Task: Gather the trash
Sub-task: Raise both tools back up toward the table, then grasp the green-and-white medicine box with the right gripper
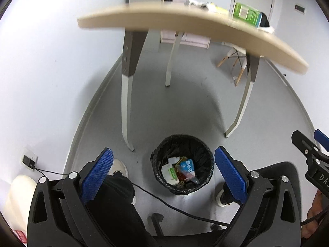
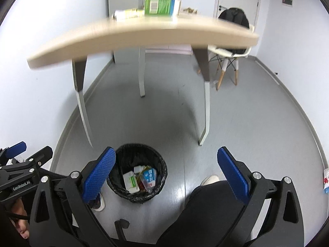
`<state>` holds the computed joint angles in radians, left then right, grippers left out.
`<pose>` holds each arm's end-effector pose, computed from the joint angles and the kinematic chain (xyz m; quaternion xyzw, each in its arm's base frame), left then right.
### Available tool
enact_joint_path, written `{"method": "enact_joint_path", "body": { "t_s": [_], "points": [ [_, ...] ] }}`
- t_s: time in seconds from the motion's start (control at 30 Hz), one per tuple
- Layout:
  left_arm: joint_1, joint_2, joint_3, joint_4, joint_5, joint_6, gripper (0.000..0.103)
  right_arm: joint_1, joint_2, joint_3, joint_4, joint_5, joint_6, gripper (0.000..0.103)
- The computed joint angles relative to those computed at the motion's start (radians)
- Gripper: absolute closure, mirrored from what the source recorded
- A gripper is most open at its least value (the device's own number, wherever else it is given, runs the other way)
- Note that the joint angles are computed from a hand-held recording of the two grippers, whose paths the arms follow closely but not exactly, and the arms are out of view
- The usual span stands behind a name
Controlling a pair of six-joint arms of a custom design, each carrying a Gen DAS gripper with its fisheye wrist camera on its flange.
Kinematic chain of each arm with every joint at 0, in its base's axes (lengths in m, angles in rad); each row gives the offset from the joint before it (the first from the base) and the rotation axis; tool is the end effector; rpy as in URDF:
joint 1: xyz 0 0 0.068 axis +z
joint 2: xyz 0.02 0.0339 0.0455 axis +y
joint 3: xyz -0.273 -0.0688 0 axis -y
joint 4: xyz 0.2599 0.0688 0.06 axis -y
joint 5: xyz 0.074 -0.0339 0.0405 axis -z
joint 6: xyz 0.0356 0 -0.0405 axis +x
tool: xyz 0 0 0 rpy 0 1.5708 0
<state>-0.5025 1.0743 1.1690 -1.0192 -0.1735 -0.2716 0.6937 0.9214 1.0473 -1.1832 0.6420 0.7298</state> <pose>0.1859 -0.0951 0.3508 0.0815 0.9416 -0.0433 0.3240 0.1333 0.0831 0.3338 0.0967 0.9162 -0.0737 0.3818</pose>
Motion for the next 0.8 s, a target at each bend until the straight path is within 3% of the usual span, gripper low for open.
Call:
{"method": "enact_joint_path", "body": {
  "t_s": [0.23,0.47,0.6,0.8],
  "points": [
    [-0.031,0.041,0.19,-0.091,-0.029,-0.019,0.006,0.067,-0.001,0.192,-0.144,0.087,0.031,0.008],
    [-0.03,0.189,0.5,-0.189,-0.048,-0.003,0.006,0.035,0.066,0.417,-0.189,0.129,-0.068,0.008],
    [-0.019,0.297,0.686,-0.244,-0.048,0.011,0.006,-0.047,0.123,0.541,-0.153,0.096,-0.196,0.008],
    [0.018,0.462,0.916,-0.294,-0.041,0.045,0.006,-0.25,0.226,0.68,-0.062,-0.059,-0.388,0.008]
  ]
}}
